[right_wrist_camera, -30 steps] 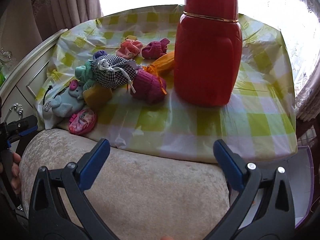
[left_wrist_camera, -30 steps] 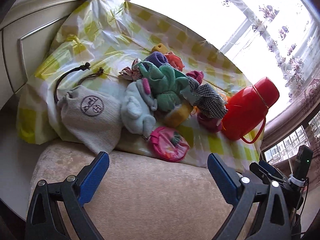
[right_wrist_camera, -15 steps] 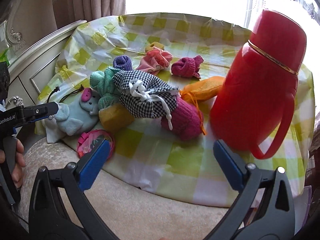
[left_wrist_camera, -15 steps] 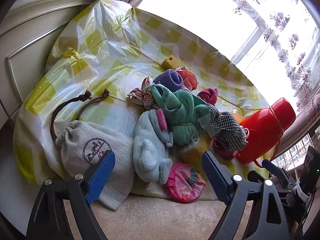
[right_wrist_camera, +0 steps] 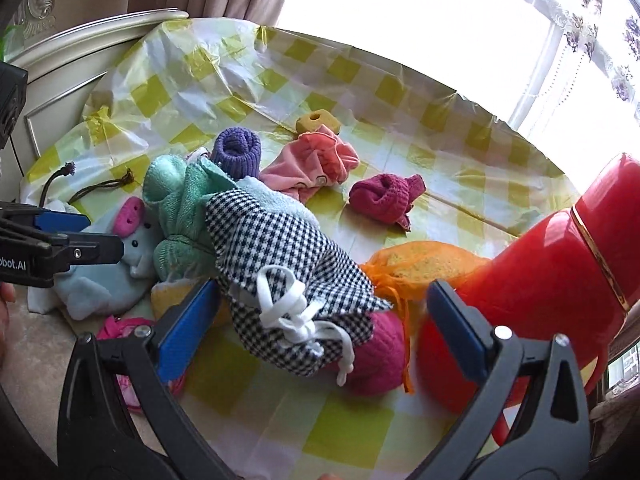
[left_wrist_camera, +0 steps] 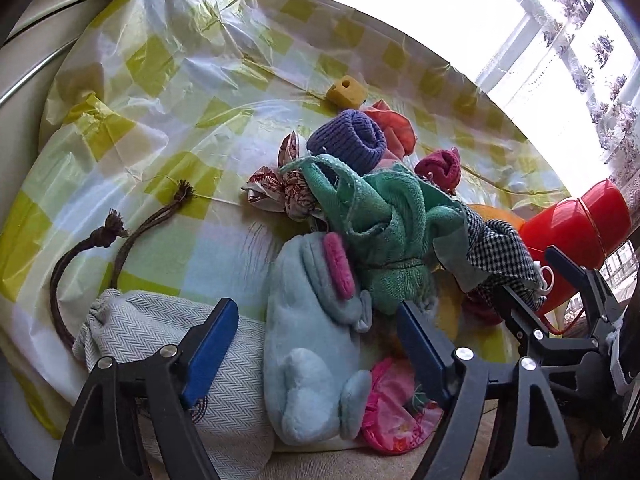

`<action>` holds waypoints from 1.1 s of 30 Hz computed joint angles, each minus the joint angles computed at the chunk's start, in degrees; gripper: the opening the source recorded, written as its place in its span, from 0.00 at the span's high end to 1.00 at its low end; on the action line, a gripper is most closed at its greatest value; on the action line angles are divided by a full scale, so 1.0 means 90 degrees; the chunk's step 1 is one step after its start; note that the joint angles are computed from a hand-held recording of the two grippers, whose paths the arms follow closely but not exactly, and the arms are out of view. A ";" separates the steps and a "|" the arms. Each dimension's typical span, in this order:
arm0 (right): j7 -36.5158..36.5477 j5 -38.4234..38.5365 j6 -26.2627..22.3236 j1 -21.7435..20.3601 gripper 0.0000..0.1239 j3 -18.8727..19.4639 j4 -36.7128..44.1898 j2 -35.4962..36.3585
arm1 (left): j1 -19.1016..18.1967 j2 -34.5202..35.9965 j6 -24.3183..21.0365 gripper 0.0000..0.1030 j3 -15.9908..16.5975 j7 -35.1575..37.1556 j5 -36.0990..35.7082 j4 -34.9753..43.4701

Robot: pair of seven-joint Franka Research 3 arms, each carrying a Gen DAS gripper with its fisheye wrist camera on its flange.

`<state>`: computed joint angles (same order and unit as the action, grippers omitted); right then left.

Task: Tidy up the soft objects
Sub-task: 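Grasp the gingham pouch with the right tool while the left tool grasps the blue elephant, then carry the pouch and elephant over the white box and release both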

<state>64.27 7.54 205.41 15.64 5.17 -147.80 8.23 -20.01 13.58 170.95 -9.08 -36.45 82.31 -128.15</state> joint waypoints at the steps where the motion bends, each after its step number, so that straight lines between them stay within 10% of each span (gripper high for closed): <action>1: -0.0214 0.0260 -0.0012 0.0135 0.17 -0.0062 0.0080 0.0082 | 0.0037 0.0056 0.0006 0.24 -0.0025 0.0238 -0.0212 0.0022; 4: -0.0181 0.0254 -0.0095 0.0073 0.21 -0.0016 0.0218 0.0227 | 0.0072 0.0224 0.0082 0.28 -0.0033 0.0958 -0.0798 0.0109; 9: 0.0375 -0.0384 -0.0329 -0.0335 0.53 0.0204 0.0253 0.0272 | -0.0112 0.0345 0.0030 0.65 0.0041 0.2069 -0.1697 0.0170; 14: 0.1749 -0.2139 -0.0199 -0.1295 0.73 0.0669 0.0083 0.0172 | -0.0508 0.0232 -0.0262 0.72 0.0276 0.2002 -0.1563 0.0214; 33: 0.5842 -0.6619 0.1032 -0.1855 0.76 -0.0654 -0.0796 -0.0879 | -0.0281 -0.1096 -0.1232 0.73 -0.0648 -0.1283 0.0609 -0.0627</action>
<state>116.84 -52.03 214.70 -1.05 -0.71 -154.97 0.31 -22.54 3.71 159.86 -14.91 -48.00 87.79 -133.80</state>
